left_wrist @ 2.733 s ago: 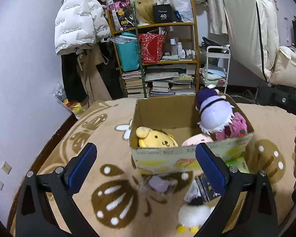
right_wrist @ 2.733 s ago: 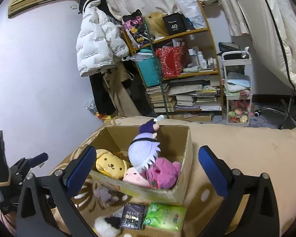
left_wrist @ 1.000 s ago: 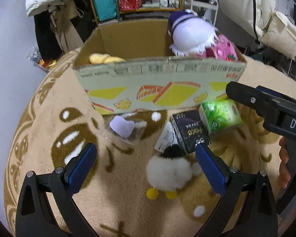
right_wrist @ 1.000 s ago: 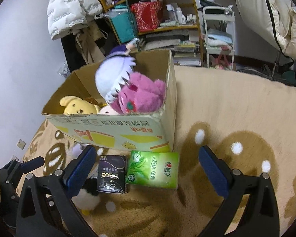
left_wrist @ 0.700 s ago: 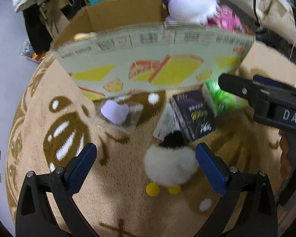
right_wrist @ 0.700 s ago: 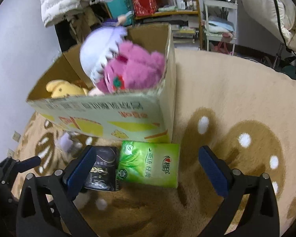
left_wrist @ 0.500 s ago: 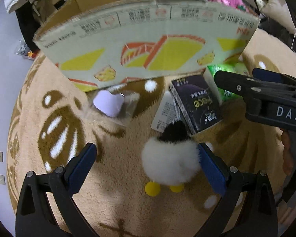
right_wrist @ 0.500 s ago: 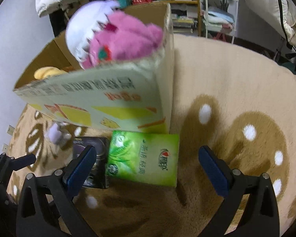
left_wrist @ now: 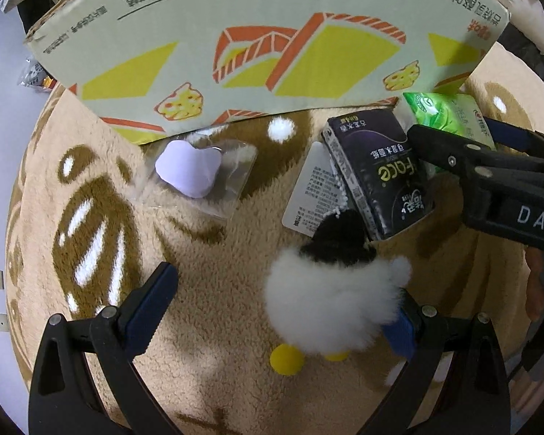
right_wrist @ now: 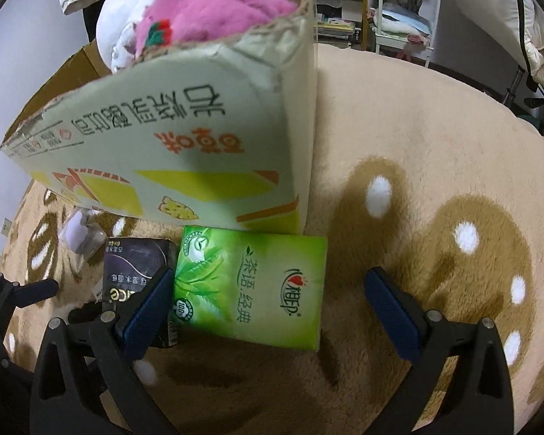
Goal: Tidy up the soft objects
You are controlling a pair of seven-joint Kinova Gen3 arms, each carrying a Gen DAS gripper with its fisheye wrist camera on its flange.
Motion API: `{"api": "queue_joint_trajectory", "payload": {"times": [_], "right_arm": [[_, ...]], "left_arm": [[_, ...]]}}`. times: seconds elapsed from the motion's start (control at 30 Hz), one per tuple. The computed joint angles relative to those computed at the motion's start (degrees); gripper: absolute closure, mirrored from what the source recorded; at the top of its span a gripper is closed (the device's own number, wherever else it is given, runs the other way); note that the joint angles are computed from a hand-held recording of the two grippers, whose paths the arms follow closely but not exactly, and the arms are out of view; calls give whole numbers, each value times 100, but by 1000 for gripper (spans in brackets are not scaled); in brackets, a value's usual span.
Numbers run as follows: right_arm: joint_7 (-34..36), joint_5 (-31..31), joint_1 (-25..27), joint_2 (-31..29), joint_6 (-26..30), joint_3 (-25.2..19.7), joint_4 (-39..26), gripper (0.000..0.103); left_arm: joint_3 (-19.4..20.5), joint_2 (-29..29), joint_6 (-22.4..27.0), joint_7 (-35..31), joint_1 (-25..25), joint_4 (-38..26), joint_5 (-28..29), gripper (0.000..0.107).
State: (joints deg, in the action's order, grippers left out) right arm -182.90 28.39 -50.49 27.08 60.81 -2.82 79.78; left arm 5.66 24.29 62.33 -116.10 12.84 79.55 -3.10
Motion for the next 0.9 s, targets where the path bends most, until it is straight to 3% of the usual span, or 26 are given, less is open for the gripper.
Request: {"api": "queue_joint_trajectory", "payload": {"times": [0.13,0.33,0.43,0.5,0.67,0.9], "right_arm": [[23,-26,11,14,32,-11,-24,0],[326,-80,-114,294,509,-23,-494,1],[361,-126,-141,305,505,-3,-536,6],[345,-148,-158,300,504,11,-542,8],[310,-162,-205,260,552,22,-537,22],[241,-125,-152,32,430,-24,-275,23]], "left_arm": [[-1,-21,-48,100,93,66,-50,9],[81,-200,-51,-66,27,272,107,27],[125,-289,-85,-219,-5,380,190,43],[152,-371,-103,-329,21,461,189,59],[120,-535,-263,-302,110,654,113,79],[90,-660,-282,-294,-169,595,465,84]]}}
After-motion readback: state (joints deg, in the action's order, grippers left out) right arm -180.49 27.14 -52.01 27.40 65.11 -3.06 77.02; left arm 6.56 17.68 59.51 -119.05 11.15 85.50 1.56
